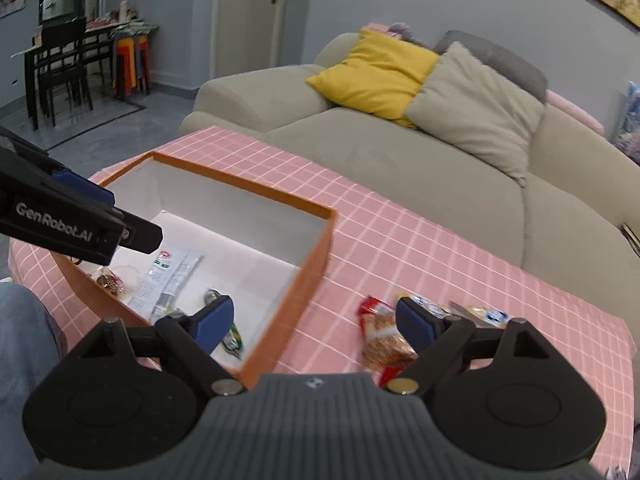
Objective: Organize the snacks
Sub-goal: 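Withdraw both tools from the box toward the remaining snacks, then grasp the clear hawthorn ball bag with the left tool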
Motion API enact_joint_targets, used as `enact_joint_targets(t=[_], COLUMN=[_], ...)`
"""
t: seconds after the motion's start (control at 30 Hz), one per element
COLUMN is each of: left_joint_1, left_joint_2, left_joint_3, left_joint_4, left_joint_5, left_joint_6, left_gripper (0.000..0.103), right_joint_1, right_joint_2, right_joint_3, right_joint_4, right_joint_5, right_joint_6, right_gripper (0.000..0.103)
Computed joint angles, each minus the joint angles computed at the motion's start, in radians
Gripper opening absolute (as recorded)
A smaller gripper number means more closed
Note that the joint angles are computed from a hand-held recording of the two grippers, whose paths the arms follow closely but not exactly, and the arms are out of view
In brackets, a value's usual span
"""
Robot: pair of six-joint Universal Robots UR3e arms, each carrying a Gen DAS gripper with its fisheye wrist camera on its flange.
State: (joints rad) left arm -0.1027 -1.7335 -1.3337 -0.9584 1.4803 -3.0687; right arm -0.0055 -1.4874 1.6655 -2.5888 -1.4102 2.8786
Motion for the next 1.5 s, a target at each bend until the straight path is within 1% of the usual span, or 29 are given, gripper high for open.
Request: enact_joint_targets(t=[0.1, 0.27, 0.4, 0.5, 0.67, 0.8, 0.97, 1.07, 1.13, 1.2, 1.23, 1.3, 1.33, 1.4, 1.47, 1.5], left_joint_1=[-0.026, -0.063, -0.101, -0.138, -0.192, -0.215, -0.243, -0.260, -0.272, -0.283, -0.291, -0.301, -0.306, -0.318, -0.323, -0.324], left_joint_2=[0.042, 0.083, 0.080, 0.063, 0.010, -0.039, -0.107, -0.157, -0.205, -0.248, -0.270, -0.311, -0.332, -0.380, -0.428, -0.449], left_joint_3=[-0.087, -0.202, -0.258, -0.295, -0.295, -0.271, -0.215, -0.152, -0.084, -0.027, -0.002, 0.048, 0.075, 0.139, 0.201, 0.227], left_joint_4=[0.069, 0.150, 0.198, 0.241, 0.262, 0.282, 0.271, 0.238, 0.182, 0.144, 0.133, 0.114, 0.102, 0.077, 0.051, 0.043], left_joint_5=[-0.027, -0.090, -0.118, -0.114, -0.093, -0.092, -0.083, -0.080, -0.084, -0.087, -0.087, -0.093, -0.092, -0.086, -0.090, -0.089], left_joint_6=[-0.039, -0.081, -0.103, -0.135, -0.153, -0.153, -0.180, -0.152, -0.117, -0.082, -0.065, -0.014, 0.011, 0.076, 0.129, 0.149], left_gripper=[0.070, 0.070, 0.070, 0.070, 0.070, 0.070, 0.070, 0.070, 0.070, 0.070, 0.070, 0.070, 0.071, 0.076, 0.079, 0.079], right_joint_1=[-0.050, -0.147, -0.179, -0.212, -0.276, -0.327, -0.348, -0.363, -0.370, -0.380, -0.387, -0.399, -0.403, -0.412, -0.424, -0.430], right_joint_2=[-0.085, -0.216, -0.278, -0.306, -0.335, -0.325, -0.264, -0.227, -0.193, -0.163, -0.150, -0.128, -0.117, -0.100, -0.077, -0.070], right_joint_3=[0.122, 0.316, 0.444, 0.505, 0.586, 0.615, 0.614, 0.610, 0.588, 0.565, 0.555, 0.541, 0.534, 0.521, 0.506, 0.501], right_joint_4=[-0.050, -0.095, -0.142, -0.136, -0.133, -0.148, -0.213, -0.236, -0.219, -0.192, -0.182, -0.161, -0.151, -0.130, -0.115, -0.110], right_joint_5=[0.020, 0.040, -0.012, -0.021, -0.022, -0.003, 0.019, 0.052, 0.060, 0.072, 0.079, 0.090, 0.089, 0.089, 0.091, 0.094], right_joint_6=[0.000, 0.047, 0.054, 0.029, 0.002, -0.017, -0.068, -0.109, -0.135, -0.160, -0.172, -0.204, -0.222, -0.255, -0.279, -0.286], right_gripper=[0.089, 0.090, 0.090, 0.090, 0.090, 0.090, 0.090, 0.089, 0.084, 0.076, 0.074, 0.066, 0.063, 0.051, 0.045, 0.043])
